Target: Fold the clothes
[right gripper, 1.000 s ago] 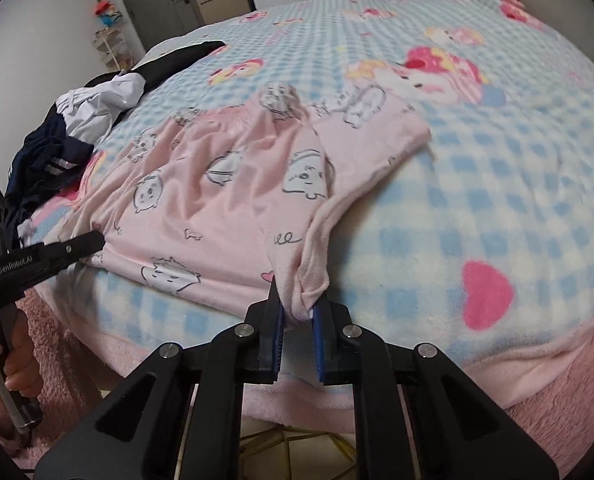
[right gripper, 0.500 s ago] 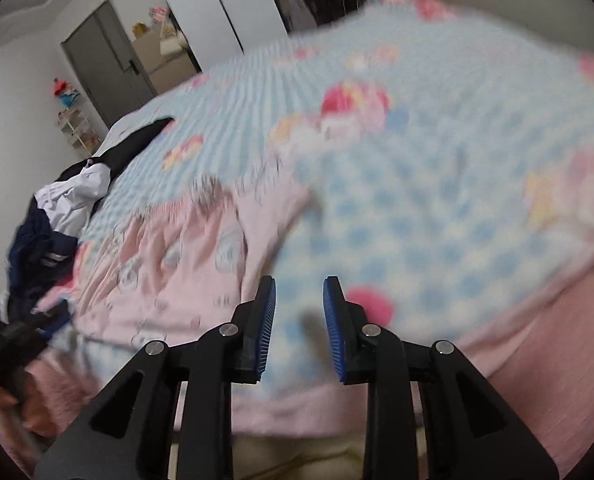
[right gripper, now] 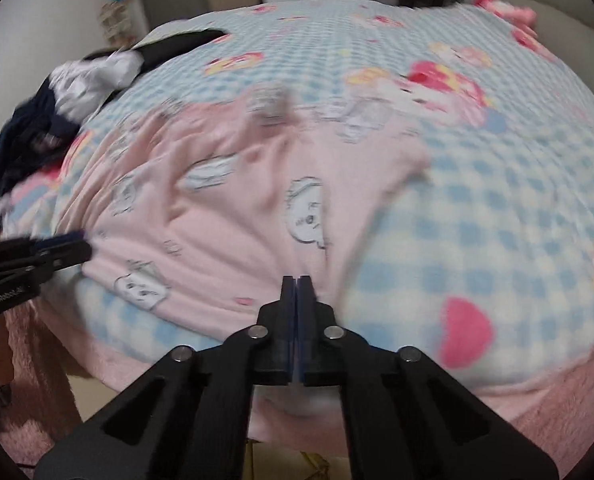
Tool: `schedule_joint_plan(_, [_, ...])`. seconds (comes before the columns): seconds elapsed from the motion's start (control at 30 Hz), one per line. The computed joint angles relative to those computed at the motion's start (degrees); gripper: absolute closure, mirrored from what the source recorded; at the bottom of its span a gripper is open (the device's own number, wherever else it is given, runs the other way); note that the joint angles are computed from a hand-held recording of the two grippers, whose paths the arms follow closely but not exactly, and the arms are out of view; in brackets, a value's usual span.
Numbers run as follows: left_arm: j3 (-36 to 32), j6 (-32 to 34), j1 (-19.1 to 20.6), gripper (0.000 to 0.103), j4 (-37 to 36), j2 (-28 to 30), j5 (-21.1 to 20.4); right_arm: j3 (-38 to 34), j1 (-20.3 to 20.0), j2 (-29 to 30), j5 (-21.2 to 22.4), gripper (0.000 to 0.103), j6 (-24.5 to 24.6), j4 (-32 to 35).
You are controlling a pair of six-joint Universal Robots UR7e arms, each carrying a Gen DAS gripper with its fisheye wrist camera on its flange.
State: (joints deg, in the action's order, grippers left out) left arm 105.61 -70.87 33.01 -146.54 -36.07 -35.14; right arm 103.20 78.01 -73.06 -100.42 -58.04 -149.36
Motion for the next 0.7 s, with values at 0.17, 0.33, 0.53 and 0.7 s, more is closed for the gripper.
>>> schedule_joint_plan(0.17, [0.3,6.6,-2.1,0.066,-7.6,2.2,3.5,1.3,-0.4,-2.1,5.4,0.094,-1.4,0.0])
schedule_joint_plan(0.33, [-6.1,7.3,-0.9,0.066,4.0,5.2,1.3,2.9,1.4,-1.1,3.2,0.093,-5.0,-0.8])
schedule_joint_plan(0.53, [2.7,2.3,-0.2,0.078,-4.4,-1.1,-0.9,0.1,0.4,0.4,-2.7,0.103,-0.8,-2.4])
schedule_joint_plan(0.7, [3.7,14.6,-0.2,0.069,-17.6,-1.7,2.5,-2.0,0.4,-0.4,2.6,0.094,0.8,1.7])
